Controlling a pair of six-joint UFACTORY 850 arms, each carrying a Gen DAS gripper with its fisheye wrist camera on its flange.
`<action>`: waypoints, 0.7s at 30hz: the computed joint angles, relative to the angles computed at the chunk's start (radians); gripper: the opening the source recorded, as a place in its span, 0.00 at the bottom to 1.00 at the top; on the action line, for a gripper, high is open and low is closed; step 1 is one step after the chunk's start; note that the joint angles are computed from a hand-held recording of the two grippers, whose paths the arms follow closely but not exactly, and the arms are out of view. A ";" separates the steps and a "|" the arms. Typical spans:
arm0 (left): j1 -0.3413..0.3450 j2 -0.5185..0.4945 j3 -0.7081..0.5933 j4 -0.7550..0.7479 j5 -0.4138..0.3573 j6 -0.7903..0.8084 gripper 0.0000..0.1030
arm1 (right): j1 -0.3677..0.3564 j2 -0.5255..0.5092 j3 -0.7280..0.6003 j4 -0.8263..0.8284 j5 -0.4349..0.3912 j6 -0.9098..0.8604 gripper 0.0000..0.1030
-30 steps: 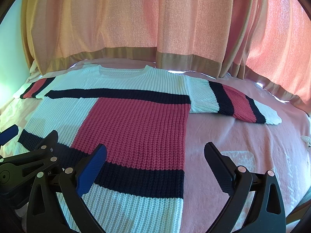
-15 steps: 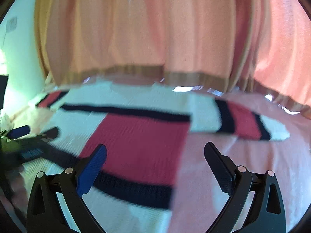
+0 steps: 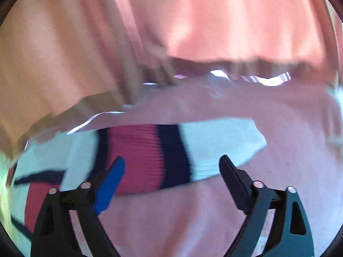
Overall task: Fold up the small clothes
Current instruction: 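Reach the right tool to the striped sleeve cuff and grasp it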
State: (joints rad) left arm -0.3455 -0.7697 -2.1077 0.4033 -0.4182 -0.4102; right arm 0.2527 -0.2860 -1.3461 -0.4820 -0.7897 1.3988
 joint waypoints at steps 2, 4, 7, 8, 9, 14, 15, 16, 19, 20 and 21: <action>-0.004 -0.028 -0.036 0.018 -0.023 -0.001 0.95 | -0.039 0.020 0.072 0.041 0.049 0.053 0.82; -0.004 -0.060 -0.081 0.011 -0.060 0.013 0.95 | -0.067 0.028 0.123 0.073 0.090 0.089 0.82; 0.006 -0.098 -0.142 -0.073 -0.108 0.073 0.95 | -0.093 0.016 0.152 0.113 0.137 0.088 0.79; 0.008 -0.104 -0.151 -0.080 -0.115 0.074 0.95 | -0.094 0.009 0.150 0.089 0.137 0.104 0.79; 0.009 -0.110 -0.161 -0.077 -0.120 0.069 0.95 | -0.096 0.000 0.145 0.064 0.136 0.111 0.78; 0.010 -0.124 -0.184 -0.079 -0.127 0.067 0.95 | -0.126 -0.036 0.121 0.151 0.219 0.031 0.11; 0.010 -0.127 -0.189 -0.077 -0.130 0.065 0.95 | -0.120 -0.041 0.108 0.129 0.216 0.062 0.10; 0.012 -0.129 -0.194 -0.080 -0.132 0.068 0.95 | -0.108 -0.050 0.081 0.086 0.222 0.091 0.10; 0.024 -0.133 -0.212 -0.095 -0.137 0.061 0.95 | -0.075 -0.100 -0.048 0.016 0.307 0.099 0.09; 0.031 -0.134 -0.221 -0.108 -0.140 0.059 0.95 | -0.062 -0.122 -0.096 0.007 0.329 0.083 0.09; 0.040 -0.134 -0.229 -0.127 -0.141 0.060 0.95 | -0.040 -0.166 -0.185 0.009 0.368 0.044 0.09</action>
State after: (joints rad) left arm -0.3060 -0.9039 -2.3368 0.2762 -0.5587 -0.3500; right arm 0.2126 -0.4524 -1.5312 -0.4727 -0.4213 1.4427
